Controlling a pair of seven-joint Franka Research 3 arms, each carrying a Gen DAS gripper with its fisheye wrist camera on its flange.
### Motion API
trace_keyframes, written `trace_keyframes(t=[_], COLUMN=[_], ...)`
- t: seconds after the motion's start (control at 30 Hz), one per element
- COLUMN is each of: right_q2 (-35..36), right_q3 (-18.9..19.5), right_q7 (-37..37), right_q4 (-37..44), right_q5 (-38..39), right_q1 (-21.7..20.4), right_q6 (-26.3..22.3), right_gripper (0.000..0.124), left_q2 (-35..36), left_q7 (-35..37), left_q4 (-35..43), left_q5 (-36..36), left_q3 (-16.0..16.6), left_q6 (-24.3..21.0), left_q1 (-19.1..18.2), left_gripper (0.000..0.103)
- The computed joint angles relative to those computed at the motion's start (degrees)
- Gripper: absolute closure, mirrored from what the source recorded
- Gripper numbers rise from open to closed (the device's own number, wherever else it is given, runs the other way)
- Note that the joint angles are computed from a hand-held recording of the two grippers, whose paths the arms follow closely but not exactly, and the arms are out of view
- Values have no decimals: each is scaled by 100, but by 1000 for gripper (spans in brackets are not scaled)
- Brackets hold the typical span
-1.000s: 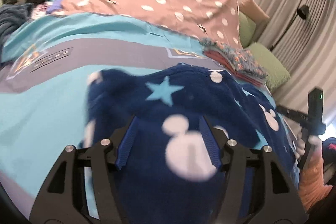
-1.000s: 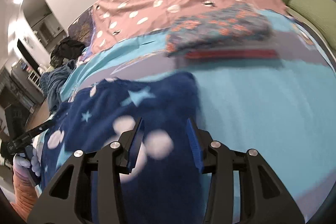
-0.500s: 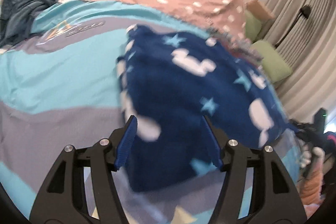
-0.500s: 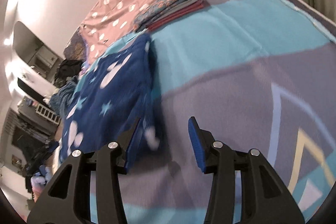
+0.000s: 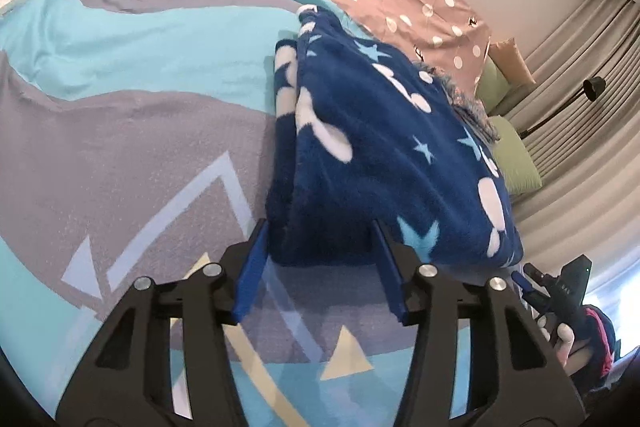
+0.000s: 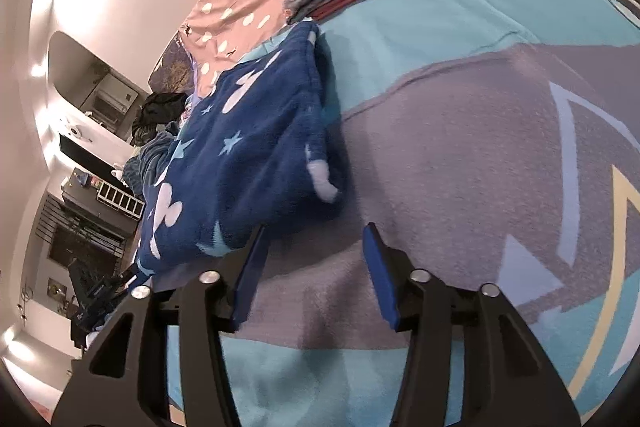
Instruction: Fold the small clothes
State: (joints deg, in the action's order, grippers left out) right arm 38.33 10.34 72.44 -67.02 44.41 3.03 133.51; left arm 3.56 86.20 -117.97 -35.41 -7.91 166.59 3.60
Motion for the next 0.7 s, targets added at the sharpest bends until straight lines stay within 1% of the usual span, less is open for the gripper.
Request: trace_keyframes(t=[0.07, 0.1, 0.13, 0.2, 0.27, 0.3, 0.33, 0.37, 0.43, 0.5, 0.53, 0.6, 0.63, 0.67, 0.7], right_q2=[-10, -25, -26, -36, -23, -14, -5, 0, 26, 46, 52, 61, 86, 116, 152], right_q3=[-15, -16, -14, -19, -16, -19, -22, -20, -11, -2, 20, 59, 74, 90, 112], right_q7=[24, 42, 45, 71, 74, 86, 106, 110, 85, 62, 15, -77, -114, -136, -159], right_q4=[-39, -73, -89, -123, -111, -103, -95, -93, -57, -26, -19, -20, 3, 32, 67], right_q5=[-32, -29, -23, -21, -22, -23, -29, -32, -56, -70, -47, 21, 54, 89, 133], right_q1=[26, 28, 24, 29, 27, 33, 42, 42, 45, 38, 17, -19, -33, -45, -62], right_q6=[34, 44, 49, 79, 90, 115, 141, 156, 144, 123, 114, 126, 130, 126, 116], right_gripper=[71, 71, 71, 71, 71, 71, 71, 71, 71, 71, 71, 71, 71, 71, 71], left_q2=[4, -11, -42, -54, 56, 97, 113, 93, 38, -68, -138, -215, -229, -145, 25], left_q7=[13, 47, 57, -29, -250, -54, 284, 256, -335, -1506, -1950, -2170, -1927, -1357, -732], left_q4=[21, 8, -23, -20, -12, -43, -113, -142, -186, -147, -97, 38, 133, 381, 735], left_q5=[-37, -77, -34, 166, 483, 291, -91, -73, 667, 2168, 2817, 3375, 3262, 2839, 2379], left_q3=[-7, -14, -6, 52, 132, 76, -28, -35, 74, 277, 322, 293, 234, 128, -10], left_q6=[78, 147, 221, 50, -173, -102, 108, 162, 161, -7, -34, 60, 153, 210, 167], left_q1=[1, 4, 3, 17, 42, 82, 124, 117, 28, -112, -154, -173, -187, -219, -236], left_gripper=[60, 69, 80, 84, 84, 84, 84, 84, 84, 84, 86, 86, 86, 86, 85])
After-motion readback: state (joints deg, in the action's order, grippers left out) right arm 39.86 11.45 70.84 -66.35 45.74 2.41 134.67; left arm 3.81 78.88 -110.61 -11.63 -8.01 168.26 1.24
